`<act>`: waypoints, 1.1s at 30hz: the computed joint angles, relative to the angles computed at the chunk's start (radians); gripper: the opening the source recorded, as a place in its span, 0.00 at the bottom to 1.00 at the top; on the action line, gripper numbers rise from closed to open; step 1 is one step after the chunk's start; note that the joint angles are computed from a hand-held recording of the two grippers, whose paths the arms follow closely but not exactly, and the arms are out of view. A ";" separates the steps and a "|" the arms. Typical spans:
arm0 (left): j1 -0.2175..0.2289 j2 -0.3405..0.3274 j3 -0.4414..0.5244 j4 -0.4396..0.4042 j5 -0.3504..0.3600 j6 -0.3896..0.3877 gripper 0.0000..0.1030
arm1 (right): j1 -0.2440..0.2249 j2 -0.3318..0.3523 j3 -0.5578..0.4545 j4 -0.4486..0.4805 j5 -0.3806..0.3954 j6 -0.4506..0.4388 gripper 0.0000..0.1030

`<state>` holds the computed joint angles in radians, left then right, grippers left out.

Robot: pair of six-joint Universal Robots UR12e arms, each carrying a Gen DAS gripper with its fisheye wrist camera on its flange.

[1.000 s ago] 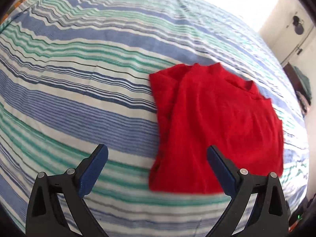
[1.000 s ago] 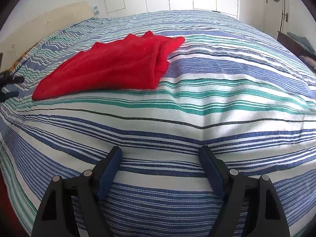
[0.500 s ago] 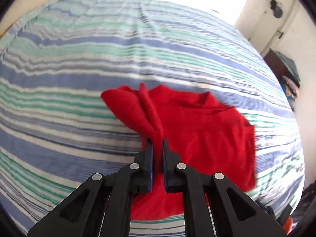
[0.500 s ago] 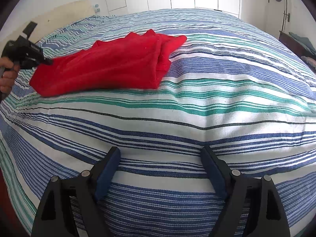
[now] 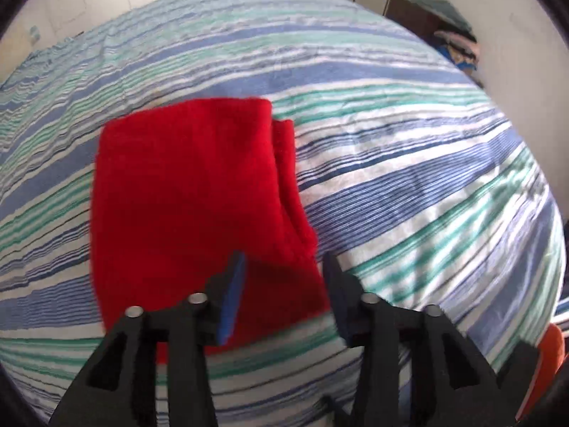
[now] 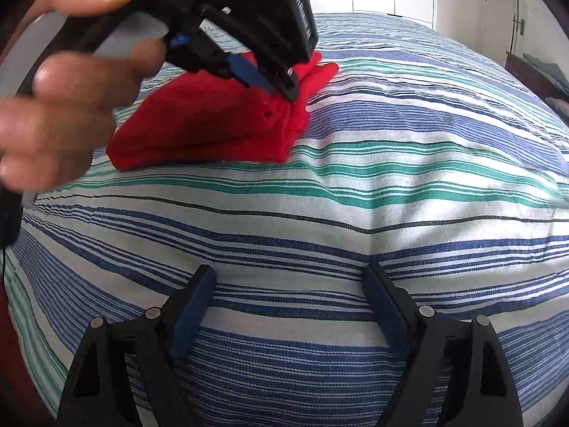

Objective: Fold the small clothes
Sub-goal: 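Press the folded sweater flat with the left tool, then grasp the folded red sweater edge with the right tool and lift it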

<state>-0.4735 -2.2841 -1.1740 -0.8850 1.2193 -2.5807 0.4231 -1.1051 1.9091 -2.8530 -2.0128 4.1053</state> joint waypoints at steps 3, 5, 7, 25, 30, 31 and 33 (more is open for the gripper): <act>0.082 0.042 -0.069 0.142 -0.060 -0.103 0.89 | -0.010 -0.002 0.012 -0.040 0.035 -0.018 0.88; 0.127 0.035 -0.074 0.191 0.021 -0.179 0.88 | -0.016 -0.005 0.015 -0.048 0.054 -0.025 0.91; 0.159 0.011 -0.066 0.186 0.092 -0.247 0.80 | -0.019 -0.006 0.020 -0.061 0.062 -0.024 0.92; 0.224 0.010 -0.222 0.366 0.086 -0.278 0.76 | -0.174 0.004 0.014 -0.366 0.306 0.405 0.07; 0.216 0.013 -0.244 0.406 0.120 -0.256 0.82 | -0.131 -0.028 0.008 -0.252 0.189 0.309 0.06; 0.213 0.013 -0.245 0.412 0.130 -0.252 0.82 | -0.144 -0.019 0.013 -0.217 0.246 0.329 0.07; 0.216 0.015 -0.249 0.415 0.124 -0.251 0.82 | -0.162 0.006 0.035 -0.261 0.301 0.372 0.07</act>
<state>-0.2573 -2.2696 -1.4229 -0.4696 1.3432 -2.8313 0.2610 -1.0986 1.9438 -3.1143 -1.7114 4.4768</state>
